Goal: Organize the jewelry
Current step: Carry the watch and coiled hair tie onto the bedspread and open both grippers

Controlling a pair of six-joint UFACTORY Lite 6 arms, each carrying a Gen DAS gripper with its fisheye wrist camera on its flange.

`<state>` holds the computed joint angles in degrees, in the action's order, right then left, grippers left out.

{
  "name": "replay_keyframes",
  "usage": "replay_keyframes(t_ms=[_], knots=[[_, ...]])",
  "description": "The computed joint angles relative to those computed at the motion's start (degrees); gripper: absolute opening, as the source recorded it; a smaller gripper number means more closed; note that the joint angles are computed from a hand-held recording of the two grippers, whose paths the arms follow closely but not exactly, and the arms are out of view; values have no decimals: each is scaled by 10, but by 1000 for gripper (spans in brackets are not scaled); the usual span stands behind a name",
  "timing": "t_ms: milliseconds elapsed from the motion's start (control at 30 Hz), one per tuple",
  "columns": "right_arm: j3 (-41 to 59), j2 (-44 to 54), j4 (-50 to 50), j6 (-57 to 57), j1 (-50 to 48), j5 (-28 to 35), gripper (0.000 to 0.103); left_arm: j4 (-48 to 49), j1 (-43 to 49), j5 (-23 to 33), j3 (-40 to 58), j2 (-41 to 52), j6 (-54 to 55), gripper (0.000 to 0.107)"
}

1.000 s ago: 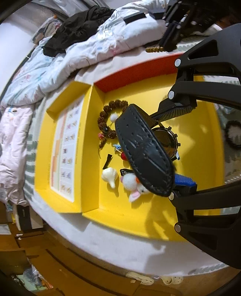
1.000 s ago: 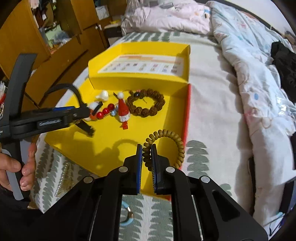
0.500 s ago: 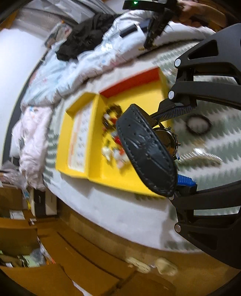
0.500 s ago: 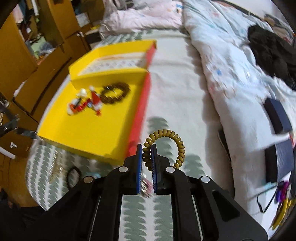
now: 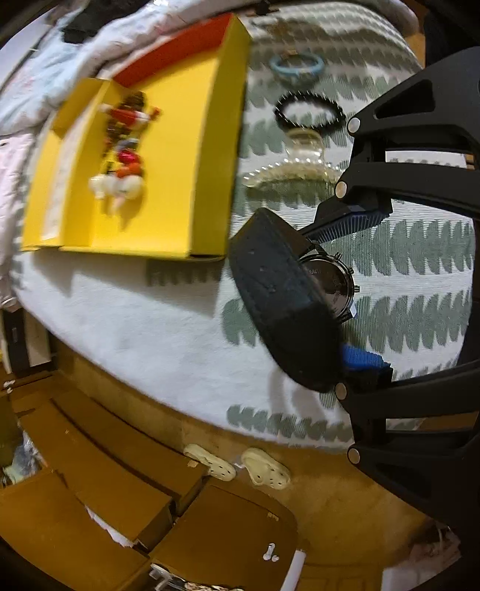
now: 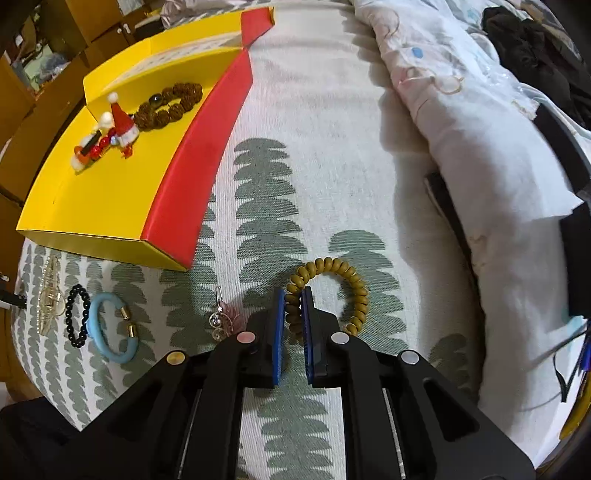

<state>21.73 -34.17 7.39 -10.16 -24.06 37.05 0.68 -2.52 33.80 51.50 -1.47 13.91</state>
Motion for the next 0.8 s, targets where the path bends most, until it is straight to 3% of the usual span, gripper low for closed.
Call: replay_keyframes(t_ms=[100, 233, 333, 533, 800], knots=[[-2, 28, -8, 11, 7, -25, 10, 85, -38, -32, -19, 2, -90, 52], [0, 60, -19, 24, 11, -48, 10, 79, -61, -46, -23, 9, -93, 52], [3, 78, -13, 19, 7, -60, 10, 129, -93, -62, -35, 13, -152, 52], [6, 91, -23, 37, 17, -76, 12, 165, -109, -66, -13, 79, -210, 53], [16, 43, -36, 62, 33, -49, 18, 54, -79, -32, 11, 94, -107, 54]])
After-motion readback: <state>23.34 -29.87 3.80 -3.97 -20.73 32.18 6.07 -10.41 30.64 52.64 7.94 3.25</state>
